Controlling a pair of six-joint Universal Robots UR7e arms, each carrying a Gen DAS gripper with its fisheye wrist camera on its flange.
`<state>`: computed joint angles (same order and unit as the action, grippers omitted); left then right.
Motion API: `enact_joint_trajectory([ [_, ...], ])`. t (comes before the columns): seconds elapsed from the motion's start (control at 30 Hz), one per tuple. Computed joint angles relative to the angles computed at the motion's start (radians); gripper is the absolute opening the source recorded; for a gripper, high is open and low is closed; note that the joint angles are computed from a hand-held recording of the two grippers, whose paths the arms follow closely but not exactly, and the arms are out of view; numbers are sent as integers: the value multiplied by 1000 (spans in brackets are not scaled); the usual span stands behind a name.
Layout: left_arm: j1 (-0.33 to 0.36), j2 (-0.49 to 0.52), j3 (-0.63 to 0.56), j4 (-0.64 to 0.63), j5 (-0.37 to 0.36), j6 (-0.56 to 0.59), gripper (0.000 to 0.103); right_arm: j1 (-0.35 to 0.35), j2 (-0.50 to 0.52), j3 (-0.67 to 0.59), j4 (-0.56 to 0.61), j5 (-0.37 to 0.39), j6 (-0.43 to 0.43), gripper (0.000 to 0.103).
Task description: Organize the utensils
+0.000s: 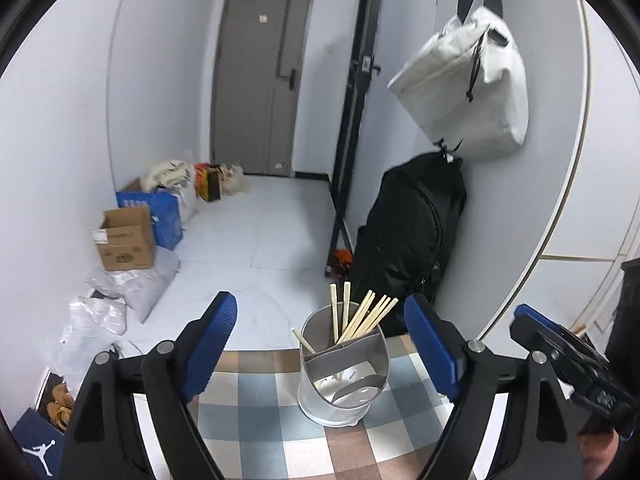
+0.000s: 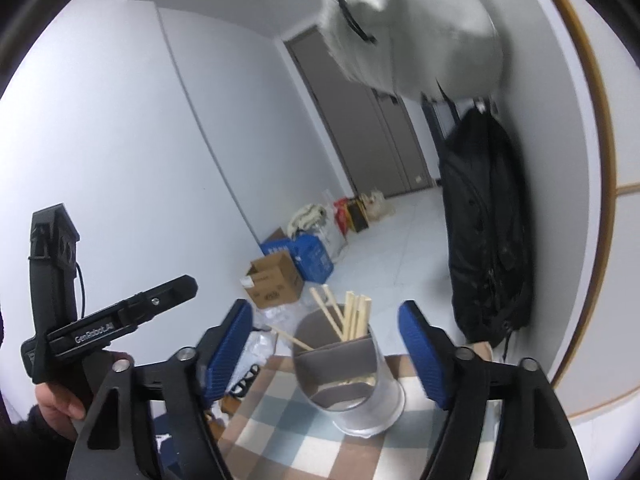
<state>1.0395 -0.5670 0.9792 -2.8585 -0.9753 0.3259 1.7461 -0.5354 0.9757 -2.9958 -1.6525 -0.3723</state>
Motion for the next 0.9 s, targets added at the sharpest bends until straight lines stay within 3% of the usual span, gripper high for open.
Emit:
enact_joint_trajectory([
  [0.13, -21, -26, 69, -82, 43, 16, 83, 15, -40, 87, -73, 21, -35, 88],
  [0.3, -35, -69, 170, -196, 56, 8, 95, 28, -82, 182, -168, 31, -45, 101],
  [0.67, -55, -117, 324, -394, 89, 83, 101, 29, -122, 321, -322, 60, -108, 103],
  [0.9, -31, -90, 362, -510, 77, 152, 101, 6, -111, 365, -386, 67, -161, 103],
])
